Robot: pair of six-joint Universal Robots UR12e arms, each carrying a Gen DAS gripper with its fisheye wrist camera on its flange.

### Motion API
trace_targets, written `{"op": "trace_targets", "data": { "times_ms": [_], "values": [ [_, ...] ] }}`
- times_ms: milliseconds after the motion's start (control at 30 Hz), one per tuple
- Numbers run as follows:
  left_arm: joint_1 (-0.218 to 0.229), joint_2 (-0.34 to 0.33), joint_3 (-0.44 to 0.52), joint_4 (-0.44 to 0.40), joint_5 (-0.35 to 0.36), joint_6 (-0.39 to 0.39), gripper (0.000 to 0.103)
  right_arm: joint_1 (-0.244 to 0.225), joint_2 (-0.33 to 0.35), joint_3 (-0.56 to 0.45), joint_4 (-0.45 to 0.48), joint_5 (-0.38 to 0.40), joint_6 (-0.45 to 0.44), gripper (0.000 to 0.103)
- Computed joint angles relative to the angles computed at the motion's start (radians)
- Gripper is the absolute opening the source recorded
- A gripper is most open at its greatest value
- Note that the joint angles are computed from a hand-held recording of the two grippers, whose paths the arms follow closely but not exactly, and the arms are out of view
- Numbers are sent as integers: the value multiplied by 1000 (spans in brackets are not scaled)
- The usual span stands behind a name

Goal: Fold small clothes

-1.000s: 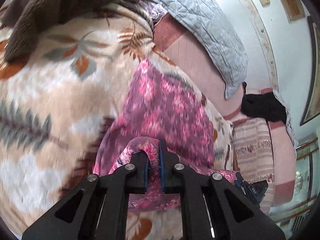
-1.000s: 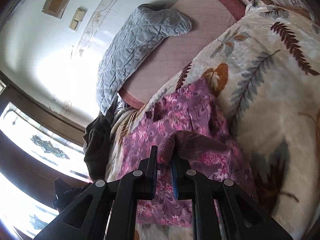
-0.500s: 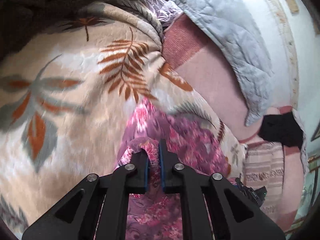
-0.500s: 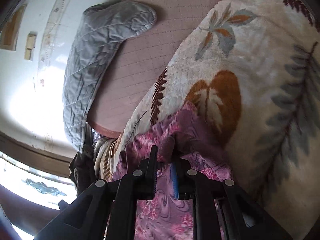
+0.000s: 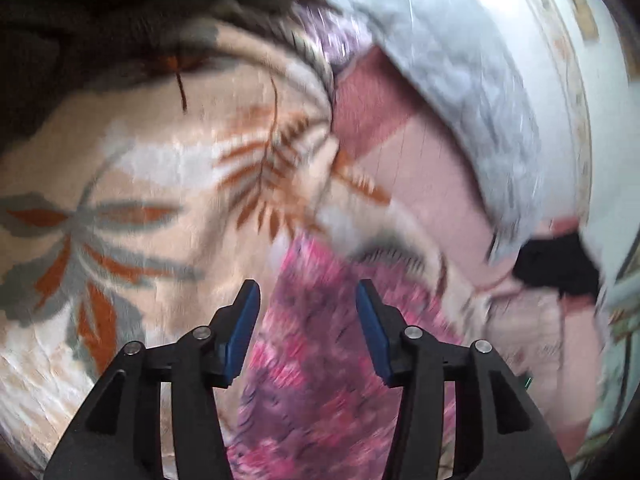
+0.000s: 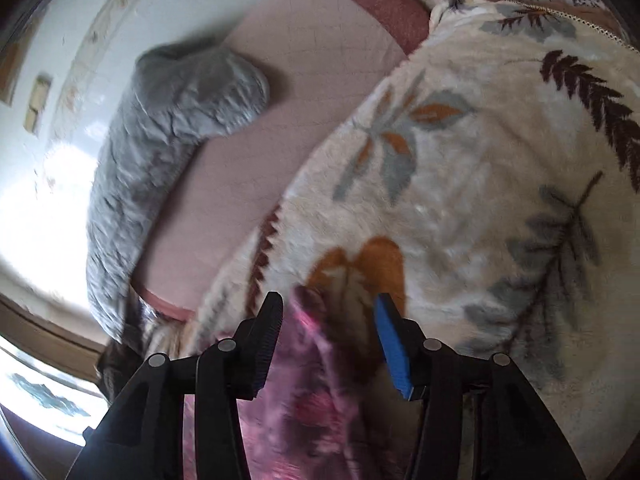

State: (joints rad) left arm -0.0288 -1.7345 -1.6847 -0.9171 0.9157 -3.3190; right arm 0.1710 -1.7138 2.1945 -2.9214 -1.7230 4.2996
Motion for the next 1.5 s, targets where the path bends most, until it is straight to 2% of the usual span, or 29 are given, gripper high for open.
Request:
{"op": "trace_targets", "data": {
  "times_ms": [167,200,233,300,367,400,433,500,533,567,600,633,667,733,800,867,933,967,1033,1067,1100,1133,1200,1267,1300,1333,1367,1433,1500],
  "values": [
    [-39,-10,-6,-80,31,48,48,3,53,-24,21,94,-53,50],
    [-48,-10,-5,-77,46,52,48,14,61,-39,41,79,-86,34],
    [-57,-9,-5,-66,69,56,48,33,73,-69,80,33,-148,4],
    [-72,-6,-6,-33,111,66,48,64,80,-90,55,-66,-213,5],
    [-83,-11,-1,-18,156,67,48,80,81,-84,-39,-150,-206,4],
    [-84,-14,-2,-13,168,63,48,82,82,-84,-42,-180,-189,2],
    [-89,-19,1,-15,198,49,47,72,80,-86,-5,-179,-157,1],
    [-90,-30,6,-27,221,22,46,41,78,-107,179,-116,-119,1],
    [-84,-28,2,-20,211,11,44,41,88,-115,254,-137,-118,1],
    [-78,-22,-1,-21,203,-1,44,50,82,-116,287,-163,-101,1],
    [-74,-12,-9,-11,199,0,43,59,72,-111,279,-183,-93,7],
    [-72,0,-19,7,199,13,43,82,54,-96,228,-227,-68,7],
    [-72,19,-33,30,207,36,43,91,47,-71,135,-231,-77,7],
    [-73,50,-63,65,193,83,43,113,38,-30,-50,-196,-108,9],
    [-79,87,-107,105,179,110,48,131,45,-18,-117,-139,-143,11],
    [-103,106,-140,130,214,122,50,154,61,-27,-67,-111,-176,12],
    [-142,97,-146,98,308,136,50,160,86,-47,73,-85,-218,9],
    [-162,91,-153,104,365,152,50,175,76,-45,85,-120,-210,9],
    [-189,106,-170,163,448,213,51,189,52,-53,125,-147,-160,17],
    [-198,115,-163,137,477,242,51,199,30,-43,118,-172,-119,17],
    [-196,124,-163,126,474,253,51,202,17,-32,98,-188,-99,23],
    [-187,141,-173,124,451,266,51,215,-7,-16,104,-223,-63,39],
    [-174,169,-200,132,417,263,52,232,-26,-10,165,-270,-10,54],
    [-161,194,-236,160,390,223,54,224,-41,-4,239,-223,3,54],
    [-160,197,-246,165,386,205,56,216,-40,1,252,-174,-5,42],
    [-163,199,-256,159,391,190,56,217,-39,13,230,-148,-21,11],
    [-169,196,-256,154,403,189,56,228,-36,11,219,-154,-50,12],
    [-190,190,-254,158,458,220,56,268,-29,-8,208,-252,-68,11],
    [-198,185,-253,168,471,229,62,292,-30,-13,199,-318,-44,10]
  ]
}}
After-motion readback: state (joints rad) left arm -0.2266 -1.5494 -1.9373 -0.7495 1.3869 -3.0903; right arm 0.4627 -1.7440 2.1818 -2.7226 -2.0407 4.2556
